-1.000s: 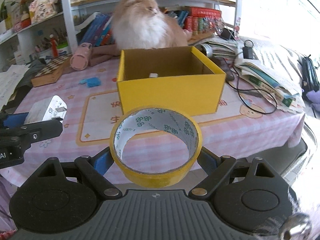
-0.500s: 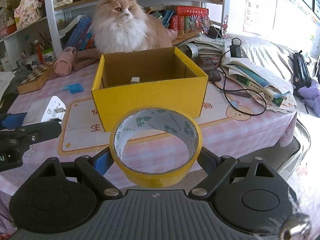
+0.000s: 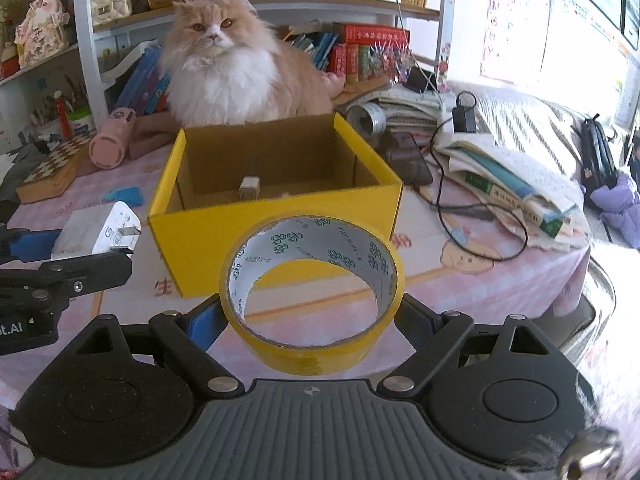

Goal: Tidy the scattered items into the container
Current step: 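Carry the charger and tape roll over the yellow box with both tools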

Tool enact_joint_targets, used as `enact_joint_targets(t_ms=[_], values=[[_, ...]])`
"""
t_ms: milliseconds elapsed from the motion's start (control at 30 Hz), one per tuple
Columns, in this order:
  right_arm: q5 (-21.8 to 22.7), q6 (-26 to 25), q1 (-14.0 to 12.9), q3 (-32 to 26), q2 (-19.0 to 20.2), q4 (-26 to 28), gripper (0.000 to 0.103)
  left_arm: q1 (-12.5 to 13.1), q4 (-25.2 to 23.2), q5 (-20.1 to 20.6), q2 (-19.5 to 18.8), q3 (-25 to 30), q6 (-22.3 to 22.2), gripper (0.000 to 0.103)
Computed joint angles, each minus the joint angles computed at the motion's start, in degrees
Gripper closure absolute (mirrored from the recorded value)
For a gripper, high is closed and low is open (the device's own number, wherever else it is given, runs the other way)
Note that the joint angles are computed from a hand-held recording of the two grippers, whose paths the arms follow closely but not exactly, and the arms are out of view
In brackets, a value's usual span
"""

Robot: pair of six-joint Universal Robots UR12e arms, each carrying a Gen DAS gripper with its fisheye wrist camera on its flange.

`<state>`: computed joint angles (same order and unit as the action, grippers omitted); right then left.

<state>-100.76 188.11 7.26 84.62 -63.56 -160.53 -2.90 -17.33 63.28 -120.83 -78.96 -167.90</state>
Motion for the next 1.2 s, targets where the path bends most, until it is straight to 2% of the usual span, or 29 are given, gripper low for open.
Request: enact_joint_targets(t_ms=[233, 600, 800, 967, 1200], values=[[0.73, -3.21, -1.31, -4.17, 2.75, -1.1, 0.015, -1.01, 0.63, 1.29, -3.3, 4.84, -1.12, 0.048], [7.58, -9.64, -4.35, -12.8, 8.34, -0.13, 0.015, -3.36, -2.46, 7.57, -8.94, 14.26, -3.95, 0.048], [12.03, -12.54, -5.7, -18.42, 11.77, 3.9, 0.015, -4.89, -7.05, 13.6, -11.54, 18.91, -2.95, 0.048], [16.12, -13.54, -6.68, -23.96, 15.08, 8.35, 0.015, -5.73, -10.33, 16.79, -13.24, 22.07, -2.35, 0.048], [21.41, -18.38, -7.34, -32.89, 19.97, 16.97, 0.015, -6.74, -16.47, 20.41, -15.6, 26.64, -1.28, 0.048]])
